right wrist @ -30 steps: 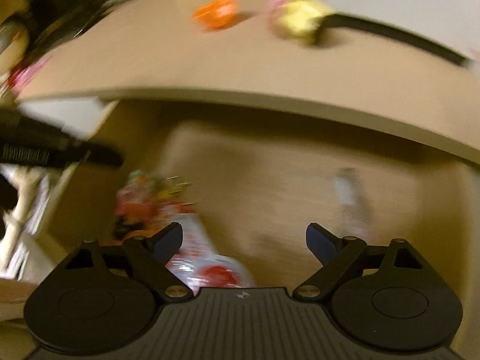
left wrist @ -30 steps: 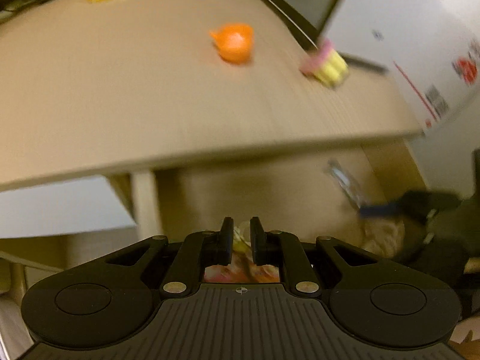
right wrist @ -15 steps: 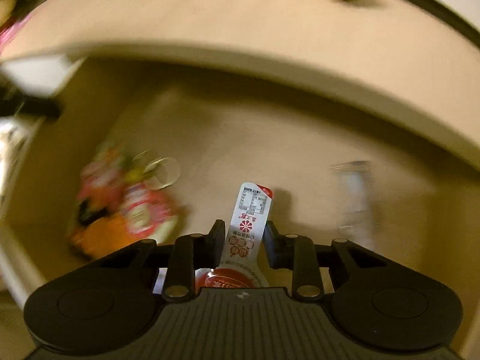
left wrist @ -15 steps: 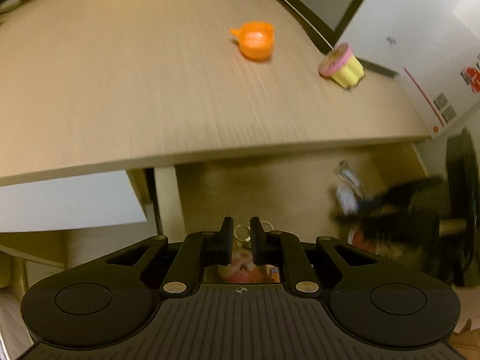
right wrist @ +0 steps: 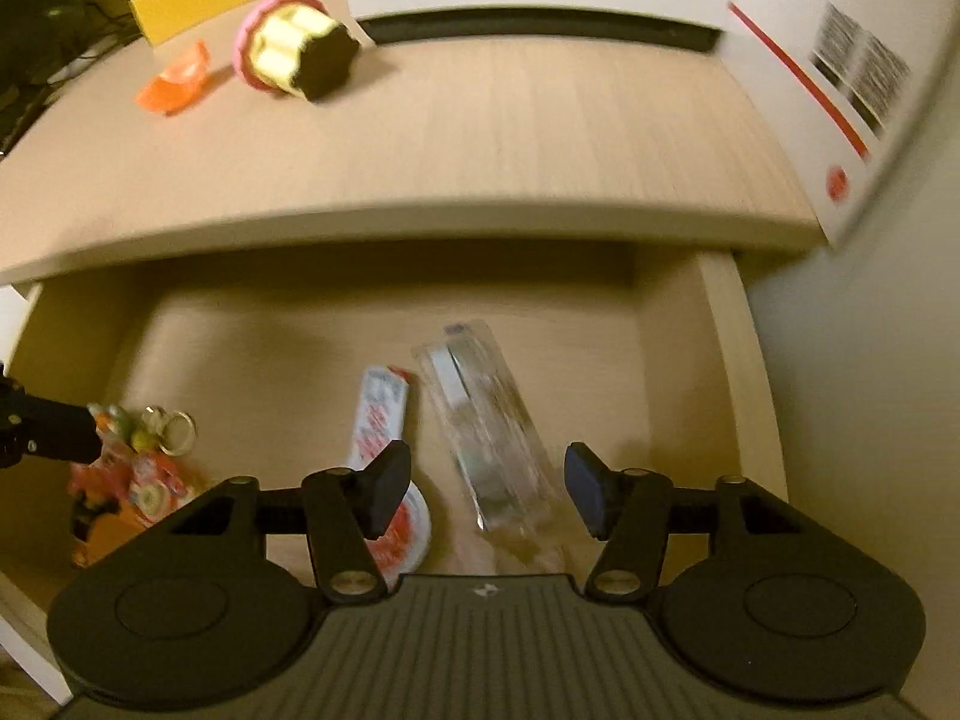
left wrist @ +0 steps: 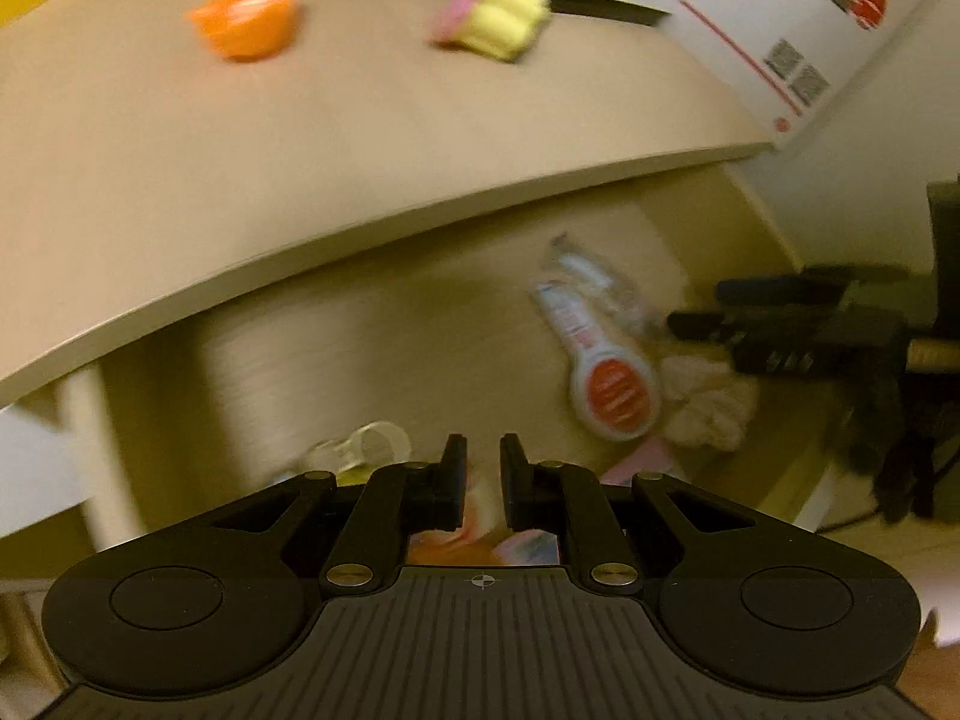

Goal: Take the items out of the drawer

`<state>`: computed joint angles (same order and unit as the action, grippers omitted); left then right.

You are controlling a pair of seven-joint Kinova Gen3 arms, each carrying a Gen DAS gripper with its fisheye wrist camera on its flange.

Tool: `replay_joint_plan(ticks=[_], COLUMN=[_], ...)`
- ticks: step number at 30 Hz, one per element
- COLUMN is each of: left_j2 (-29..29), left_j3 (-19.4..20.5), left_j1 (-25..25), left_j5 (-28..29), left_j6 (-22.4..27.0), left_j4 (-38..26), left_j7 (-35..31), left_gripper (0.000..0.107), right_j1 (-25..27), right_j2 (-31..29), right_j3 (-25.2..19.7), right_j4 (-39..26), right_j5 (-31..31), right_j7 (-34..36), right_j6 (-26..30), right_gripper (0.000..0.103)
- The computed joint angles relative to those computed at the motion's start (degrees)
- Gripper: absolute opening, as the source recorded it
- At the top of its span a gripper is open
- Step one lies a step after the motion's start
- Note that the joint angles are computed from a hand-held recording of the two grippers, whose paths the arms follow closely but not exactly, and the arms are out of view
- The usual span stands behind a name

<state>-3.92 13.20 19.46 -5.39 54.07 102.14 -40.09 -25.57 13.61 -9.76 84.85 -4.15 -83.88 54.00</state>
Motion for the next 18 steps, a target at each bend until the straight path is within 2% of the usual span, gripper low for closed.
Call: replay_joint_plan(ticks=[3, 8, 11, 13, 16, 18], left_j2=[3.6, 9.6, 13.5, 15.6, 16.0, 14.9], left_j3=[-0.4, -1.3, -1.9, -2.2, -2.6, -2.7], left_j1=[0.3, 2.5, 5.8, 7.6, 9.0, 9.3], left_j5=[2.1, 1.5, -2.2, -3.3, -3.5, -3.4], left_j6=[-2.3, -2.5, 0.0, 1.7, 2.1, 2.3], left_j4=[-2.5, -7.7, -11.8, -14.5, -15.3, -14.7], left_j7=[-2.7, 0.4, 5.0, 5.5, 3.9, 2.5], left_gripper=[0.013, 0.013, 0.013, 0.013, 0.013, 0.013], right_j1=[-1.5, -0.2, 0.8, 1.4, 2.3, 2.9], right_j2=[-1.6, -9.4, -14.0, -15.9, -17.0, -16.8], right_j3=[0.4, 0.1, 0.1, -0.4, -0.8, -0.2], right_j4=[2.5, 8.4, 11.2, 12.5, 13.4, 12.8], right_j5=[2.2, 1.8, 3.7, 5.7, 7.6, 6.0], right_j7=[-3.6, -6.0, -8.4, -10.5, -12.3, -10.8], right_j6=[-1.6, -6.2, -7.9, -8.5, -9.0, -8.0], right_gripper=[0.057, 0.058, 0.063, 0.064, 0.065, 0.065])
